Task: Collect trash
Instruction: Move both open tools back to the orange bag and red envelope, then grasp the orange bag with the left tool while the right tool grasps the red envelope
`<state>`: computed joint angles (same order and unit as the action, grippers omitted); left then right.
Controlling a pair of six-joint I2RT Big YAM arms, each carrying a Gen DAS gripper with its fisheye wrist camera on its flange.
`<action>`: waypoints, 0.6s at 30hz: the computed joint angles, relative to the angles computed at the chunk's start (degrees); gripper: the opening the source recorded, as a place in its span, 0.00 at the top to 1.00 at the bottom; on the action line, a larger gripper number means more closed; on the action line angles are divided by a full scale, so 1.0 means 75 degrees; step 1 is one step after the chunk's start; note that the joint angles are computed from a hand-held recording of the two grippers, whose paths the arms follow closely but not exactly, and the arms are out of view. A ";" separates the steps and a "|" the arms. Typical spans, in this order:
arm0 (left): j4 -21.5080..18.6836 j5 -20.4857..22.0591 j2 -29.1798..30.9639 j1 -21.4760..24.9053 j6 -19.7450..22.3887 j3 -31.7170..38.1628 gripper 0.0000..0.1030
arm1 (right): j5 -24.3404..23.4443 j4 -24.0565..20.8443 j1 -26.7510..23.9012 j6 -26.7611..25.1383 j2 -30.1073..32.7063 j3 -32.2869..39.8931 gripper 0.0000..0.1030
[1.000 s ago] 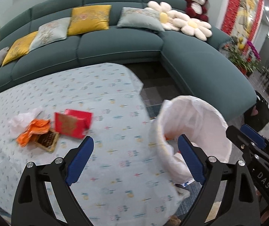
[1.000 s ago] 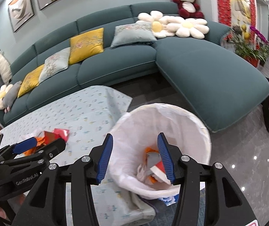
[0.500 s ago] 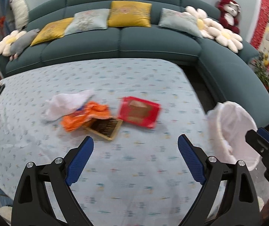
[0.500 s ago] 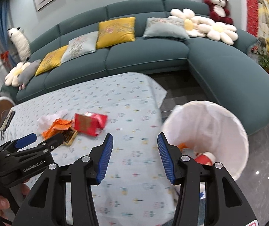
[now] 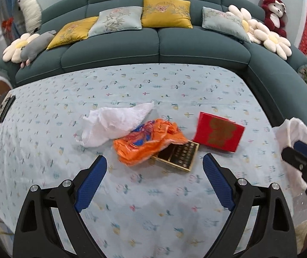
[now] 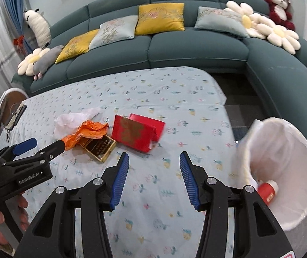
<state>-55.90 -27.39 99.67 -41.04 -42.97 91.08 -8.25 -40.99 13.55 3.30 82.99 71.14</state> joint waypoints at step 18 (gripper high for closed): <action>0.0900 0.1417 0.0843 0.0736 0.1253 0.0052 0.39 | -0.0219 -0.0315 0.0296 -0.0936 0.2463 0.2023 0.42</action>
